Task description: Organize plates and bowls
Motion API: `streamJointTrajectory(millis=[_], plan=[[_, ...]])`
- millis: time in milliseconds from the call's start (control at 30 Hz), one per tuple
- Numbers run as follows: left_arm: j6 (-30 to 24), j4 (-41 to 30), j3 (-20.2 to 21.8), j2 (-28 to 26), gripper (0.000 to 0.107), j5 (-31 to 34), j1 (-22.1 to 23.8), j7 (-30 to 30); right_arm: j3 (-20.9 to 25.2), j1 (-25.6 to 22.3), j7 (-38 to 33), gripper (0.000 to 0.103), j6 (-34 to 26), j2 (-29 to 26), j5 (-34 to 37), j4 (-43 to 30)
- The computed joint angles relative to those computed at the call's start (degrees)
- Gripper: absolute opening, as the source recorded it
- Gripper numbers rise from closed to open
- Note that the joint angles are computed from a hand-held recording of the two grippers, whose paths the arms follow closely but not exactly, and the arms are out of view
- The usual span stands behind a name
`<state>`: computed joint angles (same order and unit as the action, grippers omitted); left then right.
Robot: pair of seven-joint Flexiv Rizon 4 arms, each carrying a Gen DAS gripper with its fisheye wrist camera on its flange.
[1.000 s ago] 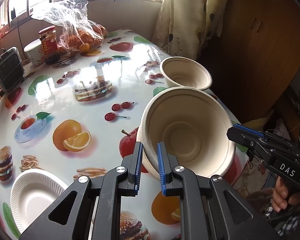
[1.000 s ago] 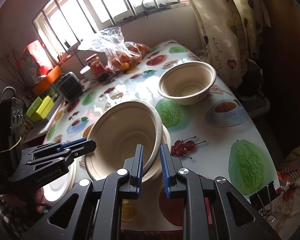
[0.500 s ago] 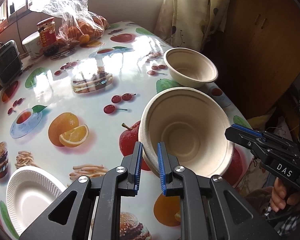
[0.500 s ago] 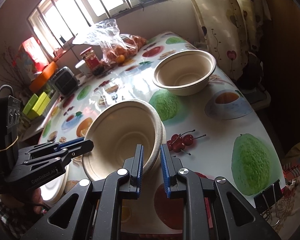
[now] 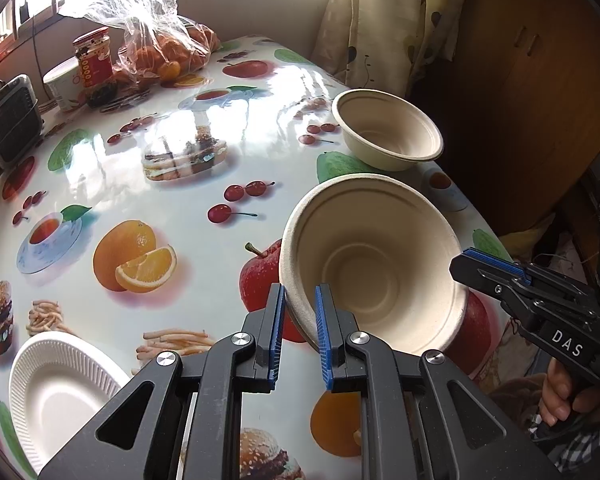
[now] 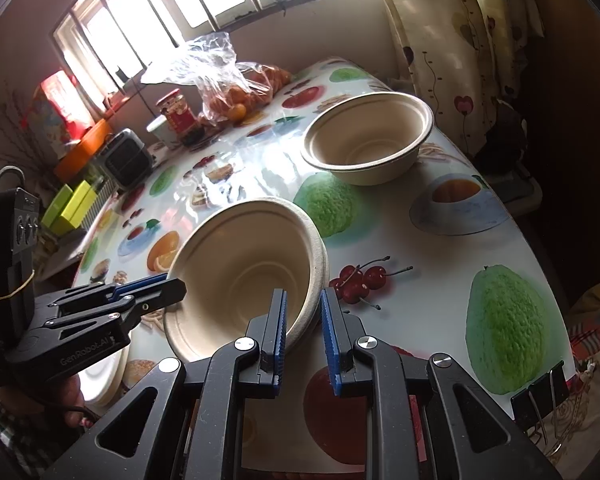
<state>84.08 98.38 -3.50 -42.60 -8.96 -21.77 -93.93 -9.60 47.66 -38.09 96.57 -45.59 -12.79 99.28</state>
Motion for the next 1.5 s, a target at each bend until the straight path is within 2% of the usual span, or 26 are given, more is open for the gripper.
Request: streamJointTrajectory(millis=[400, 700, 833, 1100, 1300, 1500], plan=[[0.0, 0.2, -0.4, 0.1, 0.017, -0.1, 0.3, 0.1, 0.5, -0.5, 0.0, 0.019, 0.0, -0.1, 0.1, -0.2], [0.6, 0.4, -0.6, 0.2, 0.018, 0.0, 0.4, 0.4, 0.2, 0.1, -0.1, 0.028, 0.8, 0.1, 0.6, 0.3], [0.9, 0.5, -0.9, 0.3, 0.027, -0.1, 0.5, 0.7, -0.2, 0.5, -0.1, 0.03, 1.0, 0.3, 1.0, 0.5], [0.1, -0.3, 0.0, 0.5, 0.033, 0.1, 0.0, 0.7, 0.2, -0.2, -0.4, 0.033, 1.1, 0.4, 1.3, 0.0], [-0.3, -2.6, -0.3, 0.1, 0.033, 0.3, 0.5, 1.7, -0.1, -0.9, -0.5, 0.039, 1.2, 0.5, 1.6, -0.6], [-1.2, -7.1, -1.9, -1.3, 0.033, -0.2, 1.6, 4.0, -2.8, -0.2, 0.0, 0.043, 1.2, 0.6, 2.3, -0.9]])
